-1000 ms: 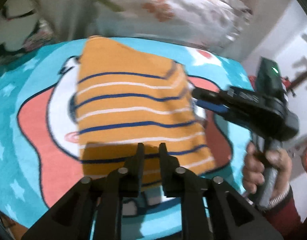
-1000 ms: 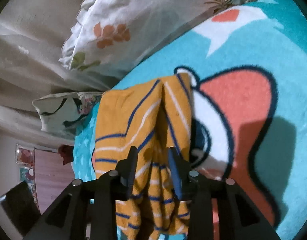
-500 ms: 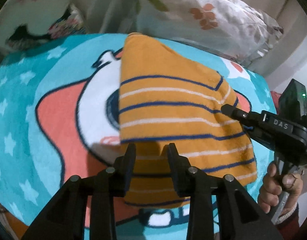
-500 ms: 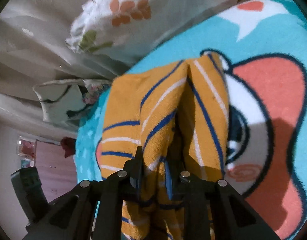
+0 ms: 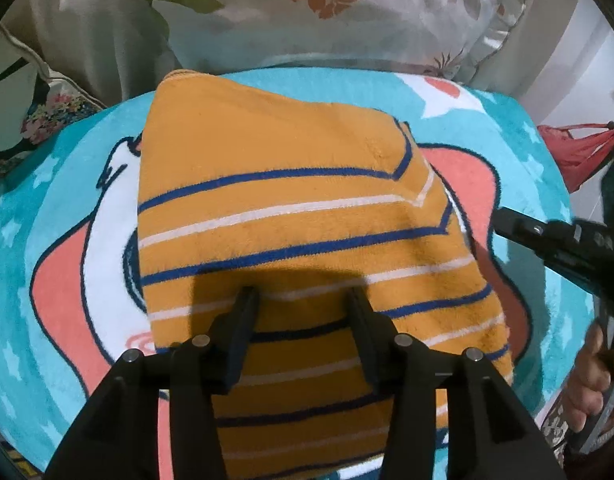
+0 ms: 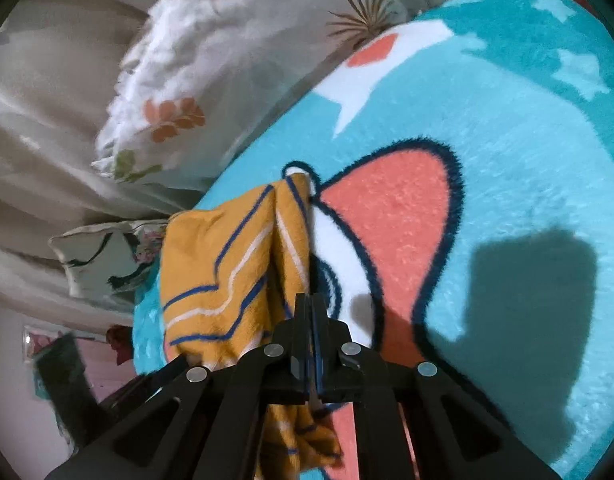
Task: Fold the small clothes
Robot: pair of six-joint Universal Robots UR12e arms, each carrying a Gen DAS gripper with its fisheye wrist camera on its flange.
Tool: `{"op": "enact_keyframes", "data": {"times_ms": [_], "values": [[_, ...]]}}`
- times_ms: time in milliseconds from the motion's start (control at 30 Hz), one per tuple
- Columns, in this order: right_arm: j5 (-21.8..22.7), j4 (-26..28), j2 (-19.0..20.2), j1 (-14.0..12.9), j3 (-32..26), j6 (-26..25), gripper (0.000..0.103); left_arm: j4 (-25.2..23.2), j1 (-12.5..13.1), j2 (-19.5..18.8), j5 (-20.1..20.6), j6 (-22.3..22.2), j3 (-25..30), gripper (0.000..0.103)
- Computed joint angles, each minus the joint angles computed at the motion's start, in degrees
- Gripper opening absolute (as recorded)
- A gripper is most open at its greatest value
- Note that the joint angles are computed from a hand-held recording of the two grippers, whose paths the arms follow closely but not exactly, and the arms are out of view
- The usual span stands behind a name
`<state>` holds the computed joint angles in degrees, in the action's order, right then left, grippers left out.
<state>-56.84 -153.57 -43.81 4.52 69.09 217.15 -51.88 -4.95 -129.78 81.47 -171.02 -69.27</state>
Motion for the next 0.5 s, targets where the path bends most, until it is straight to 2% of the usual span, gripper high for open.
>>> {"op": "enact_keyframes", "data": {"times_ms": [33,133,200,233,267,367,433,500], "values": [[0.00,-0.22,-0.54,-0.02,0.66,-0.84,0.004,-1.17,0.19,0.05,-0.87,-0.45,0.59,0.045],[0.61,-0.30,-2.41,0.12,3.09,-4.13,0.006,-3.38,1.26,-0.05,-8.27,-2.47,2.72,0.045],[3.13,-2.86,-3.23,0.09,5.14,-3.94,0.019,-4.99,0.64,-1.45,-8.60,-1.25,5.97,0.050],[3.94,-4.07,-3.42,0.20,5.78,-3.59,0.032,-6.38,0.02,-2.60,-7.86,-0.01,8.26,0.054],[4.48,-5.48,-3.65,0.32,6.55,-3.30,0.040,-7.64,-0.79,-4.01,-6.77,1.33,10.85,0.054],[5.49,-7.35,-4.15,0.86,8.00,-3.92,0.041,-9.60,-3.33,-8.27,-2.00,5.83,17.64,0.059],[5.60,-5.65,-4.42,1.22,8.09,-5.85,0.043,-12.22,-4.65,-11.51,0.86,7.90,22.69,0.059],[3.46,-3.61,-4.96,1.94,8.24,-8.69,0.043,-16.00,-5.82,-14.69,4.34,10.64,27.76,0.059]]}}
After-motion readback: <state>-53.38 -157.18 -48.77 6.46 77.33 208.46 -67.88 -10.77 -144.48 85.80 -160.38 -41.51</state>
